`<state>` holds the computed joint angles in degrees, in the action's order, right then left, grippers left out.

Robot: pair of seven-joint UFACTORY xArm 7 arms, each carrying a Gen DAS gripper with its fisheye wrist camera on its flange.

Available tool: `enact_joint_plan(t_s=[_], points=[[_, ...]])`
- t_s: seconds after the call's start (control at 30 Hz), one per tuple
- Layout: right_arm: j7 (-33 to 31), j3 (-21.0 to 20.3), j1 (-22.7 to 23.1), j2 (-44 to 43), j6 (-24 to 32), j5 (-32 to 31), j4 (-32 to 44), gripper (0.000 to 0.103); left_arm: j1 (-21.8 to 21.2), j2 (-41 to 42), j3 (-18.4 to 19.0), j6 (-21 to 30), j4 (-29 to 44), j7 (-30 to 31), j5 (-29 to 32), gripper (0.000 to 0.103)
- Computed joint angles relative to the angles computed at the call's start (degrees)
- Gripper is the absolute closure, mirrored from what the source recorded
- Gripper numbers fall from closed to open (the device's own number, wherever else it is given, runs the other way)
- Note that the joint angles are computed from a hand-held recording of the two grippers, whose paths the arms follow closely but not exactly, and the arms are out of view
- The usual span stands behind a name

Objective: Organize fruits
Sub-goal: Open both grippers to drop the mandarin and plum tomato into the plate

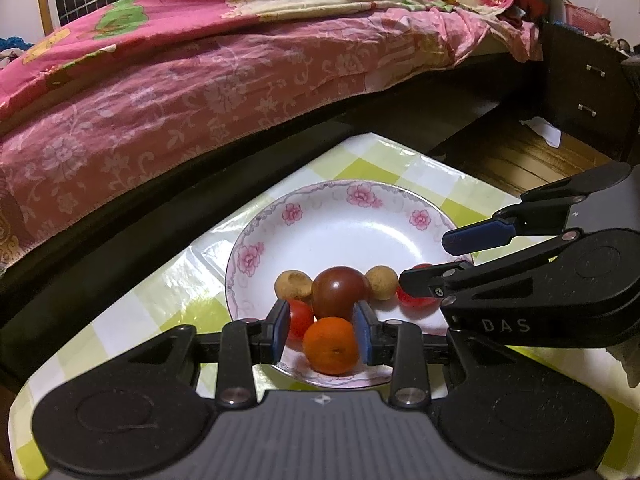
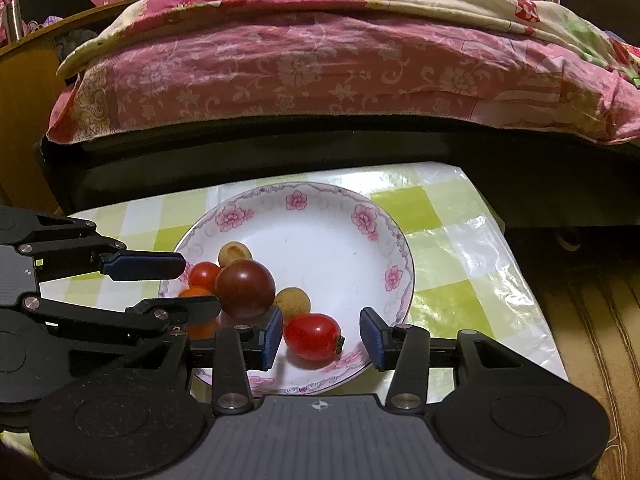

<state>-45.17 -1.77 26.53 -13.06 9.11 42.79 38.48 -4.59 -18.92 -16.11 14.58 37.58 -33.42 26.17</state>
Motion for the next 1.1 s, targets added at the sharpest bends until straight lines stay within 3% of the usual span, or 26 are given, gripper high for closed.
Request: enact_joint_plan(t_s=[0.6, 1.1], points=[[-2.1, -2.1, 2.2, -5.4, 0.6, 2.3, -3.4, 0.062, -2.7, -5.2, 1.2, 0.6, -2.9, 5.1, -5.1, 0.058], [-3.0, -5.8, 6.3, -14.8, 6.0, 0.1, -8.9, 0.058, -6.9, -12.3, 3.8, 3.6, -8.1, 12.3, -13.1, 0.058]])
